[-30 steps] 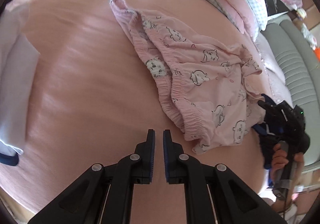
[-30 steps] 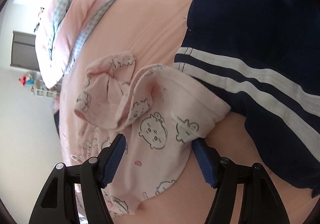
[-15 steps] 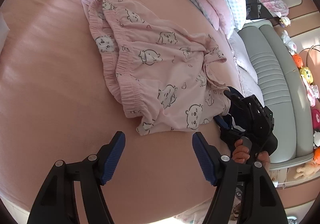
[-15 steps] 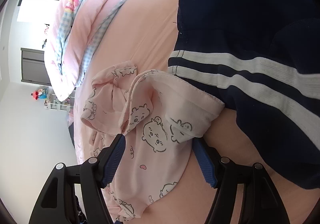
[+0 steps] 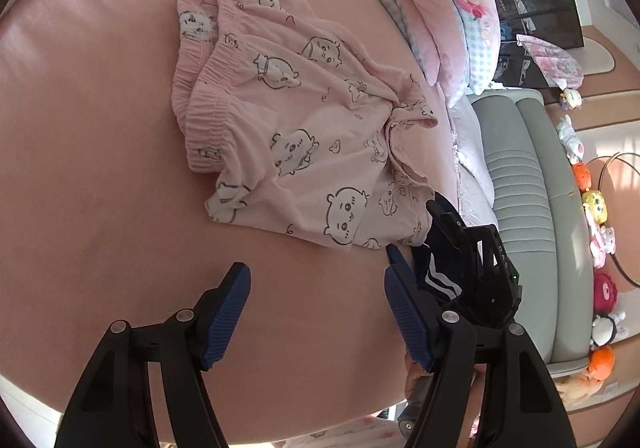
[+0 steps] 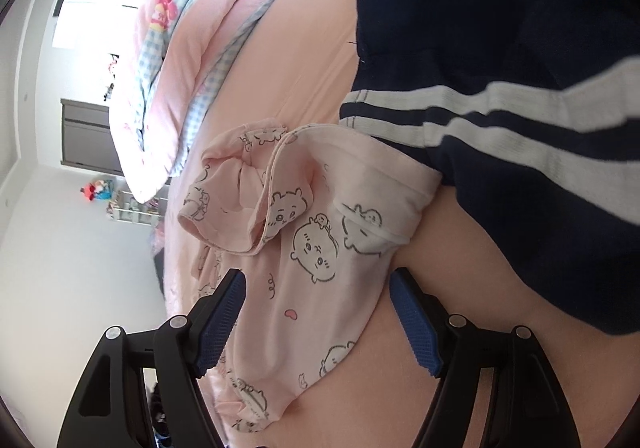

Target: Fold clothes

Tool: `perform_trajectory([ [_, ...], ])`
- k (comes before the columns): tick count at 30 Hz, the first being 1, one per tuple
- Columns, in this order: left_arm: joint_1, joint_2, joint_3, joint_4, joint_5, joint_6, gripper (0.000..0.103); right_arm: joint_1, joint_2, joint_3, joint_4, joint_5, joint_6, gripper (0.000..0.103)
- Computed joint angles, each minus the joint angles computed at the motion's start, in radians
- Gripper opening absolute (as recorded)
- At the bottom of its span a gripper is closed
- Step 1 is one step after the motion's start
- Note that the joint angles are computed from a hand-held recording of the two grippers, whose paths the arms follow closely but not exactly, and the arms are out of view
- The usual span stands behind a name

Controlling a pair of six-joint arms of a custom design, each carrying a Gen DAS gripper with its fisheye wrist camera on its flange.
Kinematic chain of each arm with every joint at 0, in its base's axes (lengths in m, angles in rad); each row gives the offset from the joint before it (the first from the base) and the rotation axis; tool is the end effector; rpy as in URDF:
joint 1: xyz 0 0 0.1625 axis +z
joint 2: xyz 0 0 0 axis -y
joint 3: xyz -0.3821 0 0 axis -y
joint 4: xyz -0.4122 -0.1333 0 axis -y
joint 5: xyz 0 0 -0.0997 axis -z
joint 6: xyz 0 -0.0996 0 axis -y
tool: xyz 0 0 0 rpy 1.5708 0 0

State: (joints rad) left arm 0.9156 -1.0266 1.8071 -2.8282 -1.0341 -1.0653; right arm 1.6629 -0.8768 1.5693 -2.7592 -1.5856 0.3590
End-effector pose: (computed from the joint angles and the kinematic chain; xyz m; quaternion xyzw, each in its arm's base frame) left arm -0.2308 -0.6027 0.1691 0.2521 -0.9045 0.3438 0.0046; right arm 0.1953 -0.6816 0.1529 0.1308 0.9605 -0.2408 0.0479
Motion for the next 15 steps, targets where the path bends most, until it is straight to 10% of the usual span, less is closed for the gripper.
perform_trajectory([
  [15, 0.056, 0.14, -0.112, -0.158, 0.012, 0.091, 0.068, -0.027, -0.037, 0.036, 0.009, 0.052, 0.064, 0.074],
])
